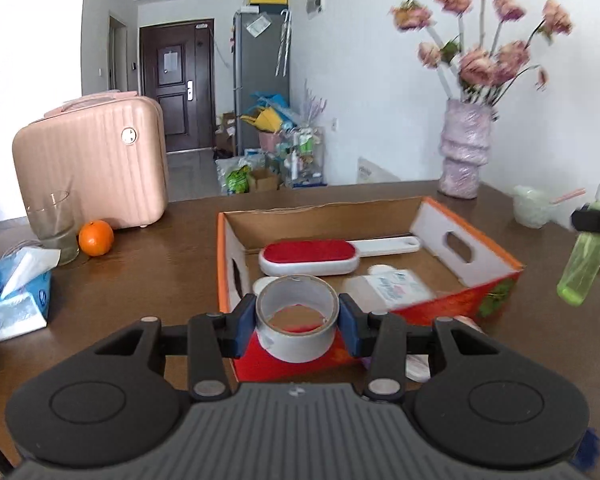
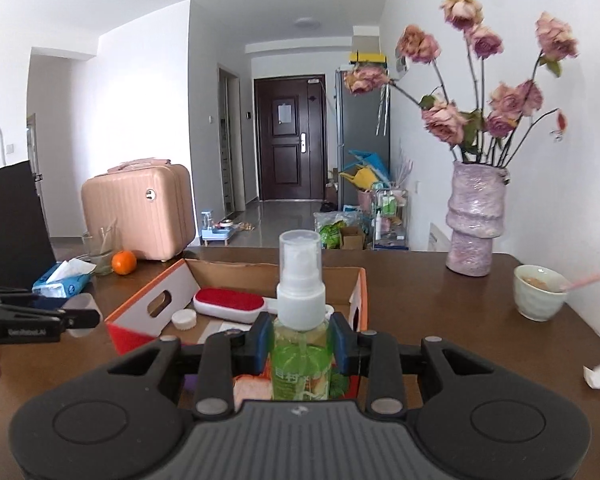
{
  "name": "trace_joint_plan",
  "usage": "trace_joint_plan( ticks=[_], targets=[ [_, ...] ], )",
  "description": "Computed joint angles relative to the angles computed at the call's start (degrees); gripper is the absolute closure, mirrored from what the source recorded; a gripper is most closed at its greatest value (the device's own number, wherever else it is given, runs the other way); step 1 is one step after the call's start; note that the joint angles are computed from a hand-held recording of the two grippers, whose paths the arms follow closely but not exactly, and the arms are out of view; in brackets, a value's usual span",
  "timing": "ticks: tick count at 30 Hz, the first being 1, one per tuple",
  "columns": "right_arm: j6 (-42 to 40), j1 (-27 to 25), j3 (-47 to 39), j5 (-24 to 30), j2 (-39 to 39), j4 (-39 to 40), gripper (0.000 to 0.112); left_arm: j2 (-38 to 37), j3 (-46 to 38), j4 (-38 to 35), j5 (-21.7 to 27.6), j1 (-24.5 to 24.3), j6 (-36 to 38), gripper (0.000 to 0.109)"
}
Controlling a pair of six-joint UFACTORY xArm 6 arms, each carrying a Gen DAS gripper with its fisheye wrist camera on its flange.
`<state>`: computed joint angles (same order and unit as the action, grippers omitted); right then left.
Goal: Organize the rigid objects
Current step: 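Lower the tape roll into the box with the left while the right drops the spray bottle in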
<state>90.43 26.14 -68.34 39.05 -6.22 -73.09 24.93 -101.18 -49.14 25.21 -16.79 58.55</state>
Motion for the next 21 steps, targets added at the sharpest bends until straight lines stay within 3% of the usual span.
trace_joint_plan(
  ticks=[6, 11, 13, 17, 19, 21],
  targets=[
    [-8.54, -4.51, -9.32, -2.63, 8.81, 3.68, 0.082, 12.92, -15.85, 12.4, 1.72, -0.83, -9.14, 0.065],
    [-19.05, -8.8, -17.28, -5.48, 17.68, 14.38, 0.082, 20.94, -26.34, 16.34, 5.77, -0.5, -13.36, 0.064],
    [-21.68, -9.21, -20.34, -4.54, 20.62, 15.92, 0.082, 23.32, -29.44, 16.78, 7.25, -0.28, -14.13, 0.064],
    [-32.98, -10.62, -29.76, -1.48, 28.62, 27.56, 0.082, 23.89, -28.49, 13.56, 3.54, -0.92, -9.03, 0.063],
    [-36.72, -11.15, -33.99, 0.67, 32.87, 32.0, 0.082, 25.37, -30.95, 12.97, 5.1, -0.79, -9.42, 0.063],
    [-37.9, -11.03, -37.26, 3.32, 36.24, 31.79, 0.082, 26.48, -32.6, 13.09, 5.59, -0.86, -9.54, 0.062]
  ],
)
